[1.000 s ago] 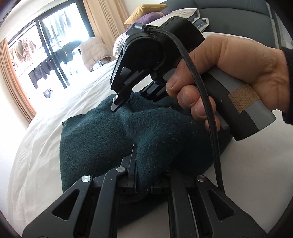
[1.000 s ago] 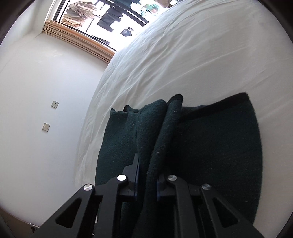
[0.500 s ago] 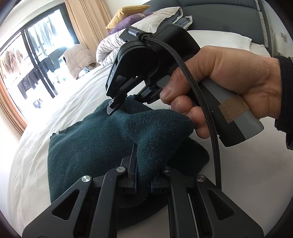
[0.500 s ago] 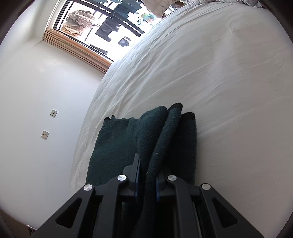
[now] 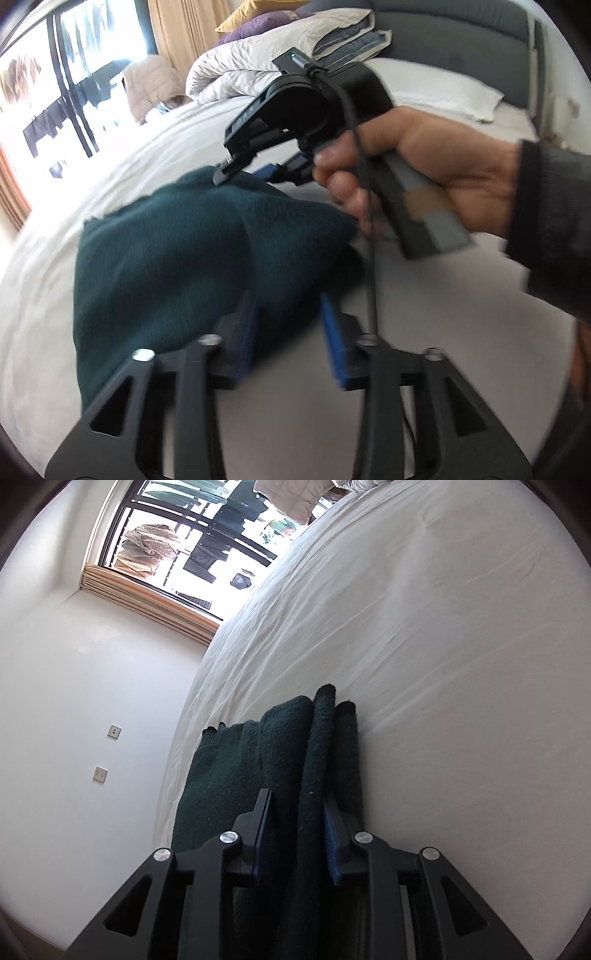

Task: Fold small clothes
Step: 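Open the left tool while the right tool keeps holding the sweater fold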

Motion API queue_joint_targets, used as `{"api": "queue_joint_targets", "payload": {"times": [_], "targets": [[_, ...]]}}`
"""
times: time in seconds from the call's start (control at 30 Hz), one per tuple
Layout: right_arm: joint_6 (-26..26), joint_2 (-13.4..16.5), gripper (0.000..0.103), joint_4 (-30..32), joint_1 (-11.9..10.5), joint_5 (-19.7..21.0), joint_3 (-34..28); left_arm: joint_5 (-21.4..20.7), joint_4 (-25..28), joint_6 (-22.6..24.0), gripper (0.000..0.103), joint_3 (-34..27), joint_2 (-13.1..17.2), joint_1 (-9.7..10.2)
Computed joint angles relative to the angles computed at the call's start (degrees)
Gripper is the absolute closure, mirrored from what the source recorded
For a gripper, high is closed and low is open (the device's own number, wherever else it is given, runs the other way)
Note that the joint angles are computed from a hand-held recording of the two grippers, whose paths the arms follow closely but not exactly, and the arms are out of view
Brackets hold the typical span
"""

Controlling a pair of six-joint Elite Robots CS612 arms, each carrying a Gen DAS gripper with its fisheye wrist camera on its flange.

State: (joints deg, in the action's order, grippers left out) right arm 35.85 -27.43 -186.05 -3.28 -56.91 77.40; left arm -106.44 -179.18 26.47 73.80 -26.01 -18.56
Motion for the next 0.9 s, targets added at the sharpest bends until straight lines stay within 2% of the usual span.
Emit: {"api": "queue_joint_targets", "payload": {"times": [0.07, 0.13, 0.2, 0.27, 0.33, 0.4, 0.47, 0.5, 0.57, 0.6, 0.7, 0.77, 0.83, 0.87, 0.9], "targets": [[-2.02, -2.2, 0.059, -0.33, 0.46, -5.33, 2.75, -6.33, -3.03, -2.41, 0.03, 2.99, -1.45, 2.35], [-1.7, -3.8, 0.059, -3.31, 0.53, -6.41, 5.46, -9.85, -4.35, -4.61, 0.028, 3.74, -2.12, 4.36], [-0.5, -4.56, 0.059, -7.45, 0.61, -4.32, 7.12, -11.42, -5.46, -7.61, 0.028, 2.08, -1.65, 5.94], [-0.53, -4.91, 0.059, -9.85, 1.16, -1.58, 7.6, -10.13, -6.59, -10.88, 0.028, -1.83, -0.03, 7.1], [-2.81, -5.03, 0.064, -8.86, 2.12, 0.43, 6.98, -8.38, -5.0, -13.16, 0.029, -6.68, 2.0, 7.95], [-4.57, -4.36, 0.065, -6.44, 2.98, 2.46, 5.44, -7.96, -1.59, -14.99, 0.037, -10.95, 3.75, 8.6], [-6.37, -3.94, 0.067, -2.5, 3.61, 1.46, 4.81, -7.38, 2.72, -13.74, 0.041, -14.47, 5.39, 8.9], [-6.93, -3.77, 0.069, -0.31, 3.96, 0.18, 4.71, -7.43, 4.53, -12.94, 0.044, -13.86, 5.11, 8.91], [-7.15, -3.67, 0.088, -0.54, 4.02, -2.41, 6.15, -6.93, 10.59, -10.34, 0.051, -14.77, 5.78, 9.23], [-6.31, -3.67, 0.103, -2.04, 3.71, -2.83, 7.21, -5.6, 11.29, -8.49, 0.051, -14.84, 6.21, 9.25], [-1.77, -3.24, 0.103, -9.19, 2.42, -1.88, 10.5, -3.46, 5.91, -5.21, 0.051, -8.2, 4.49, 9.14], [-0.12, -3.38, 0.103, -12.09, 1.91, -1.97, 12.31, -4.25, 7.28, -4.93, 0.051, -8.46, 4.51, 9.61], [-0.42, -4.51, 0.103, -12.08, 2.09, -4.88, 13.94, -5.19, 8.23, -5.41, 0.051, -9.16, 4.9, 9.7], [-1.28, -5.63, 0.103, -9.88, 2.52, -8.31, 14.82, -5.31, 7.48, -5.88, 0.051, -8.58, 4.75, 9.42], [-1.64, -6.19, 0.103, -8.69, 2.63, -9.6, 15.31, -5.64, 6.93, -5.92, 0.051, -8.42, 4.88, 9.7]]}}
